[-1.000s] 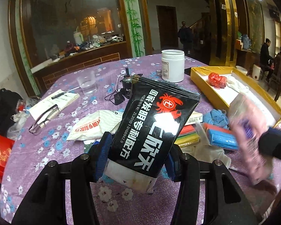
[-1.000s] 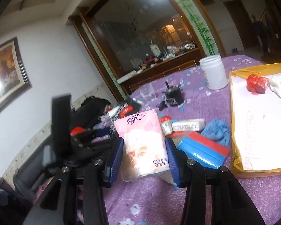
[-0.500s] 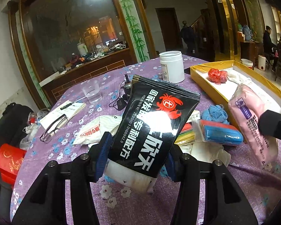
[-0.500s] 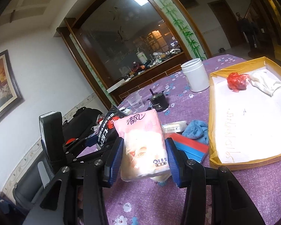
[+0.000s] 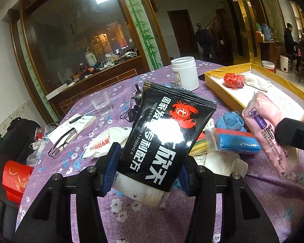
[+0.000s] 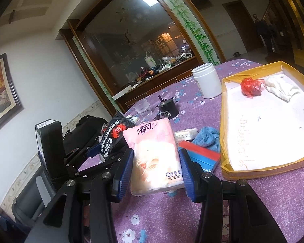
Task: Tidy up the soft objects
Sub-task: 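Grasp the pink tissue pack with the right tool while the left tool holds the black pouch, then place the black pouch and pink tissue pack into the white tray, open both tools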
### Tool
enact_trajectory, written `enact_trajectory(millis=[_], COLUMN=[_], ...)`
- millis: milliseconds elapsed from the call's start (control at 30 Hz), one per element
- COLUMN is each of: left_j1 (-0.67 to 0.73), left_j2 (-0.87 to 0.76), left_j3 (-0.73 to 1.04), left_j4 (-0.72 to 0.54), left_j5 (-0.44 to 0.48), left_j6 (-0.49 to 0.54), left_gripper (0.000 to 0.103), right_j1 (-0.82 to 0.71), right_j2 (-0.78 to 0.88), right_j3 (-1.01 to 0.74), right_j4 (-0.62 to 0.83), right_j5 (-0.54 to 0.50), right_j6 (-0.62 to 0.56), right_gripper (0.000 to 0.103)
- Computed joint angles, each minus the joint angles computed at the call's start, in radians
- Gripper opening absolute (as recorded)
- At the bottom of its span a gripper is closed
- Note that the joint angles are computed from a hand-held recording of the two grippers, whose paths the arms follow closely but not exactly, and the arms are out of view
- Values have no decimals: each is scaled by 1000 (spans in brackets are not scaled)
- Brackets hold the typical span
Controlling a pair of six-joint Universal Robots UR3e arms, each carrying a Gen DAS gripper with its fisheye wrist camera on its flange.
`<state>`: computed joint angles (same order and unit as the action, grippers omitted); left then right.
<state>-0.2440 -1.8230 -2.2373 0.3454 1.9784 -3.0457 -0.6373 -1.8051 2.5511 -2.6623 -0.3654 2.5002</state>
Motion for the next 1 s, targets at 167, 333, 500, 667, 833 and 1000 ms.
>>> enact_trajectory(millis=[167,333,500,667,833,1000], left_j1=[3,47,121,159,102,17], left_j2=[1,55,152,176,59,-135], left_j3=[-4,-18,15,156,404,726], left_j4=[3,-40,-200,-435,-630,-819], left_j5=[-3,-86,-245,-426,-498,-537], left_j6=[-4,-7,-16,-36,-70,-128], left_gripper=[50,50,50,50,50,50], right_j1=[15,18,-17,-71,-129,-167], right_j2=[33,34,4,2,14,85], right_j3=[-7,-5,-8,-37,-101,-191], right_j4=[-56,-81,-66,-53,-24,-62], right_j5=[-17,-31,-35,-46,-61,-122], right_j6=[34,55,67,100,131,218], right_gripper=[46,46,46,46,46,47])
